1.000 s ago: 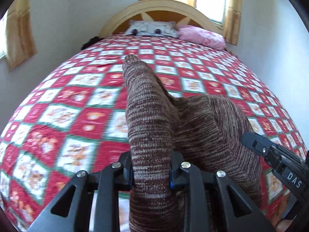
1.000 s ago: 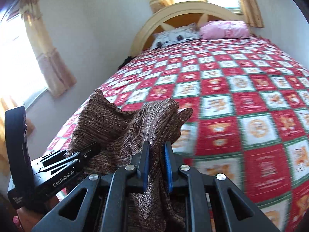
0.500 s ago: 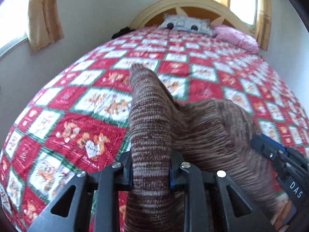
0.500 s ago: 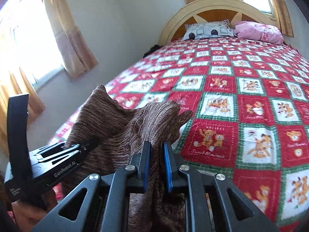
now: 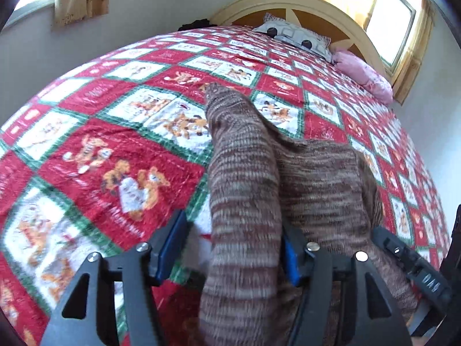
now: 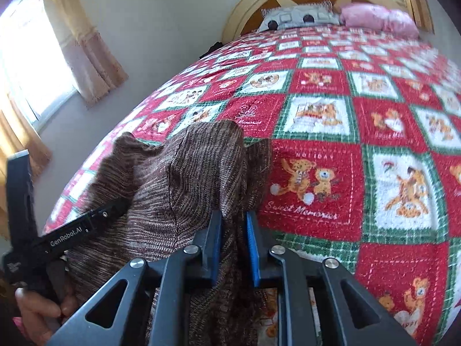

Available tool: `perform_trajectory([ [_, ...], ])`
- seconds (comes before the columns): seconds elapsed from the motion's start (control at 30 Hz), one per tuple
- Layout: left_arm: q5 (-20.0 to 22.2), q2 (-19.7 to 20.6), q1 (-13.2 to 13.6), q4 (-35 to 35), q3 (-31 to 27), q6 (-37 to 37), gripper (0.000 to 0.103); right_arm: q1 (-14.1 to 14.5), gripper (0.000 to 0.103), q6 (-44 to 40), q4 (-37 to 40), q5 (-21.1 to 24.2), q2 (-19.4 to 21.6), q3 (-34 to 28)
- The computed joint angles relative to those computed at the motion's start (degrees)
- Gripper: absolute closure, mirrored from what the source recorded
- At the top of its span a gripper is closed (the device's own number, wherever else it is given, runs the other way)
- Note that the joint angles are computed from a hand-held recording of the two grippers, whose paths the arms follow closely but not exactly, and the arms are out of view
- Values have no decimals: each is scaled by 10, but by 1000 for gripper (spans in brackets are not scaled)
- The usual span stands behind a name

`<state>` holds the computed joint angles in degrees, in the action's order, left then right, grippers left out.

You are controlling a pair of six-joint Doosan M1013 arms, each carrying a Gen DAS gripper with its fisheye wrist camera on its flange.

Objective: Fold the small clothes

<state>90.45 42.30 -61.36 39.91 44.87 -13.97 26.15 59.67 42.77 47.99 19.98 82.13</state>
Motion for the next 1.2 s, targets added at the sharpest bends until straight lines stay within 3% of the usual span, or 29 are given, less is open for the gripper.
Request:
perform_trajectory([
  [0.1, 18, 2, -20, 17, -12, 6, 39, -24, 69, -9, 55, 44, -13, 18],
  [0.27, 14, -5, -50, 42, -5, -24, 29, -43, 35, -68, 119, 43, -61, 80],
  [0.3, 13, -4, -53, 42, -6, -27, 29, -44, 34, -72, 121, 49, -65, 85],
  [0.4, 9, -1, -55, 29, -5, -36, 29, -35, 34, -73, 95, 71, -67, 91],
  [0.5, -1, -4, -54, 8, 11, -73, 28, -17, 34, -85, 40, 19, -84, 109],
  [0.53, -2, -4, -56, 17, 13, -82, 28, -10, 41, -72, 14, 8, -87, 110],
  [0.57, 4, -2, -57, 15, 8, -83, 28, -6, 63, -53, -9, -3, -90, 111],
  [0.67, 19, 5, -57, 6, -8, -80, 32, -19, 80, -24, 13, 23, -86, 110],
  [0.73, 16, 1, -60, 6, -2, -86, 34, -29, 84, -2, 40, 51, -83, 109],
  [0.87, 20, -1, -63, 7, 7, -74, 31, -27, 85, -14, 45, 31, -89, 122],
  [0.97, 107, 43, -63, 19, -64, 7, 25, -21, 85, -26, 38, 4, -96, 132],
  [1.2, 152, 69, -72, 25, -123, 28, 27, -15, 78, 14, -22, -25, -133, 155],
])
